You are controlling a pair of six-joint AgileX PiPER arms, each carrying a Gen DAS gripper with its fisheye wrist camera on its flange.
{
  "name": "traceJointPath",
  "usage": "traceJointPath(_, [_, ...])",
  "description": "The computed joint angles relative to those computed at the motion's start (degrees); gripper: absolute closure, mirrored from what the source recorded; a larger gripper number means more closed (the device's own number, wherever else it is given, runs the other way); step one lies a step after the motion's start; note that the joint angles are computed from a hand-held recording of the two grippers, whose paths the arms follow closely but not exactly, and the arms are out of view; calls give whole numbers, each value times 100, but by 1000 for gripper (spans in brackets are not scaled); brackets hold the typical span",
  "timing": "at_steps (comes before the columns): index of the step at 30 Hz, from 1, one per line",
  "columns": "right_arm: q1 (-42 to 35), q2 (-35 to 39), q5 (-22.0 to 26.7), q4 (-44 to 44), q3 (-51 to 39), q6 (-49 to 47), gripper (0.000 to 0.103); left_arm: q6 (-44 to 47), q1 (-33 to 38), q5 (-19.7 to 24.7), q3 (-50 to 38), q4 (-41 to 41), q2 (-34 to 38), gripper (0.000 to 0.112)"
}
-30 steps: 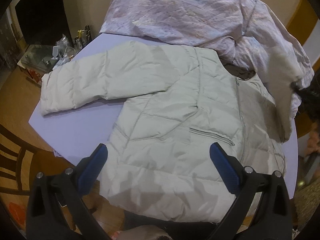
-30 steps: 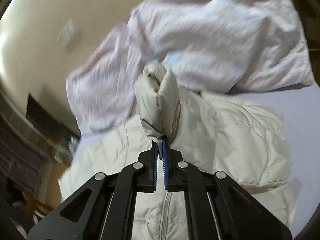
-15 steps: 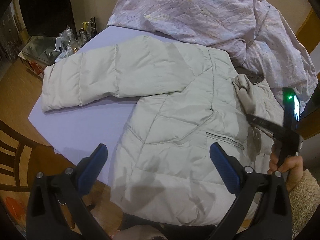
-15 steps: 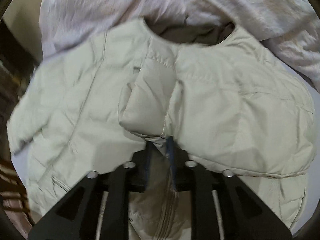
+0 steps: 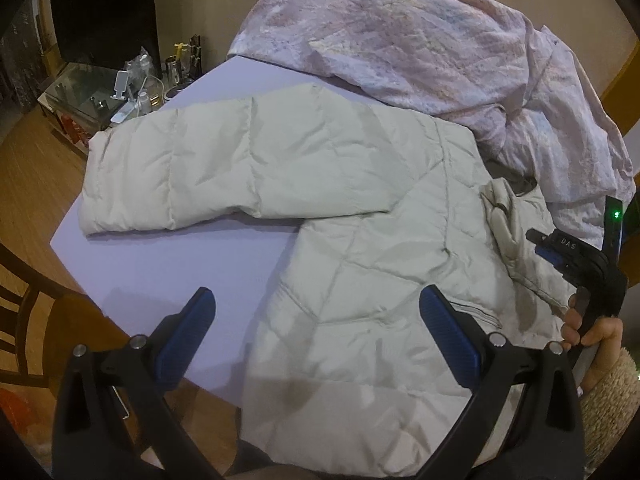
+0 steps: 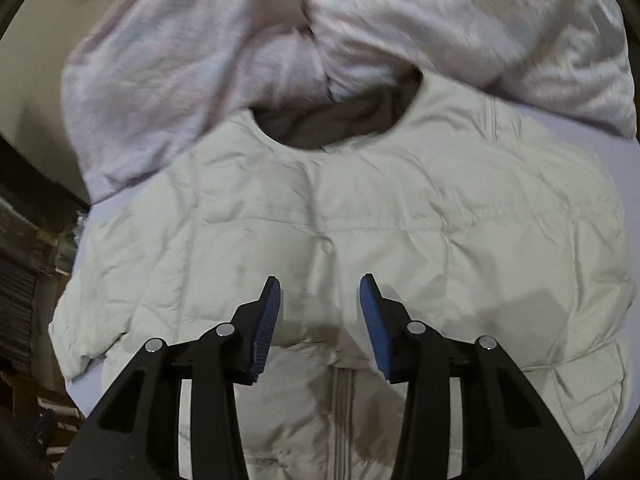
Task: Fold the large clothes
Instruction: 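Grasp the other sleeve cuff with the left tool and lift it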
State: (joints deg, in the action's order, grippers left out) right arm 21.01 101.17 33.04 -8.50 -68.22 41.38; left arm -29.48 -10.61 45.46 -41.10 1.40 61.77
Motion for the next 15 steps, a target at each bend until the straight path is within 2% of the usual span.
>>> traceJointPath(4, [122,657,433,165,-550,-144,58,655,662,-62,85,-441,207,11])
traceJointPath(8, [406,1093,931,-284,-1008,204,58,1356,1526,-81,181,-955,407,11])
traceJointPath(15, [439,1306,1143,-378,-1272,179,58,2857,3608,-168,340,-2253,976,11])
